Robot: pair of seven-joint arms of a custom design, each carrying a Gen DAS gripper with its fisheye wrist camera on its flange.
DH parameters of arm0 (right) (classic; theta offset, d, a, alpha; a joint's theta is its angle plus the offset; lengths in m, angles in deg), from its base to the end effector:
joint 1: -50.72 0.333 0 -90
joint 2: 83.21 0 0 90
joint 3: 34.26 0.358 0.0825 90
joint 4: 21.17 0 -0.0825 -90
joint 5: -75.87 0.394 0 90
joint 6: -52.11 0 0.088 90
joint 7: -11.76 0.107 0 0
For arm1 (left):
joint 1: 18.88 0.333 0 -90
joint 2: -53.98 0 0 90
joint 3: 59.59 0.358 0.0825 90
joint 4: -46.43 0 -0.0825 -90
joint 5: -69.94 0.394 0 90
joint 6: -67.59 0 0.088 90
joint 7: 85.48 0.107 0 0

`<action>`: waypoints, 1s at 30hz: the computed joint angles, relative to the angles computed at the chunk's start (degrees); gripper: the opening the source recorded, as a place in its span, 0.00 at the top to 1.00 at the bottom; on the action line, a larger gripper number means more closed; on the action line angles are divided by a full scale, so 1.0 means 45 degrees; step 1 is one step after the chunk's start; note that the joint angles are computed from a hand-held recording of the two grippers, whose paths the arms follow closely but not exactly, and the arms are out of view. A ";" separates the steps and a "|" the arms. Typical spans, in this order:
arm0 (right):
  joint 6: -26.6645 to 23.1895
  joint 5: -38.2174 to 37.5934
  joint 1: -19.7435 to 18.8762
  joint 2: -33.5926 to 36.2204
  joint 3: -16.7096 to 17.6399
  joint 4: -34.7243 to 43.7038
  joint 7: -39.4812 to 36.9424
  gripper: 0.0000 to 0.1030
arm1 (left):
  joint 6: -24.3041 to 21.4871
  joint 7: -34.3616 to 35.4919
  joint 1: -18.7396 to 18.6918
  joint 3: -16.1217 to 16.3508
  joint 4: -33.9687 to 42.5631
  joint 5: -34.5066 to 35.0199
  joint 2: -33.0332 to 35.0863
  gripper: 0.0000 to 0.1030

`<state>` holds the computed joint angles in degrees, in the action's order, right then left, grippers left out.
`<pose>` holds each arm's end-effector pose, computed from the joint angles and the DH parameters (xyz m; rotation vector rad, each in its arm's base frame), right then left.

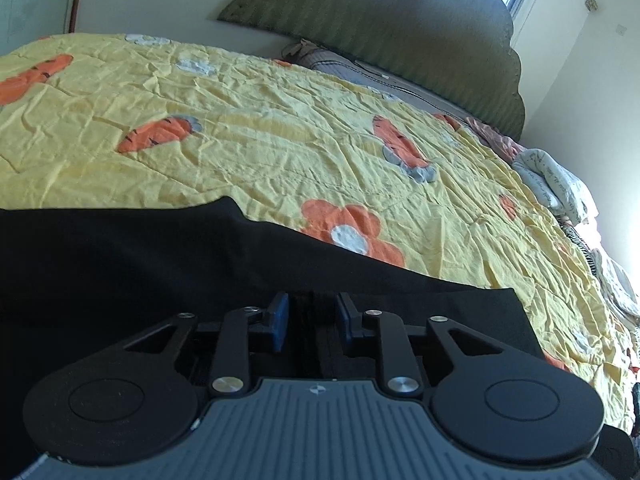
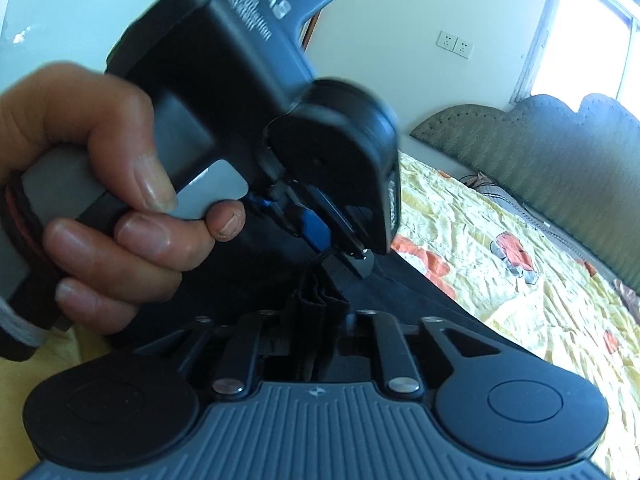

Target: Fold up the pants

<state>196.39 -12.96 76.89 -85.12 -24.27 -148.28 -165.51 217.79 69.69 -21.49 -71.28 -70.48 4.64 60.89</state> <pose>0.4409 0.3342 0.4540 -1.8117 1.4278 -1.1597 0.6038 -0.1280 0.4607 -1.4309 2.3581 -1.2767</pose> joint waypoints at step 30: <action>-0.1120 0.1630 0.0094 -0.0288 0.0438 0.0171 0.1142 0.39 | 0.2877 -0.0190 0.0315 0.0307 -0.0837 0.1525 -0.0526 0.49</action>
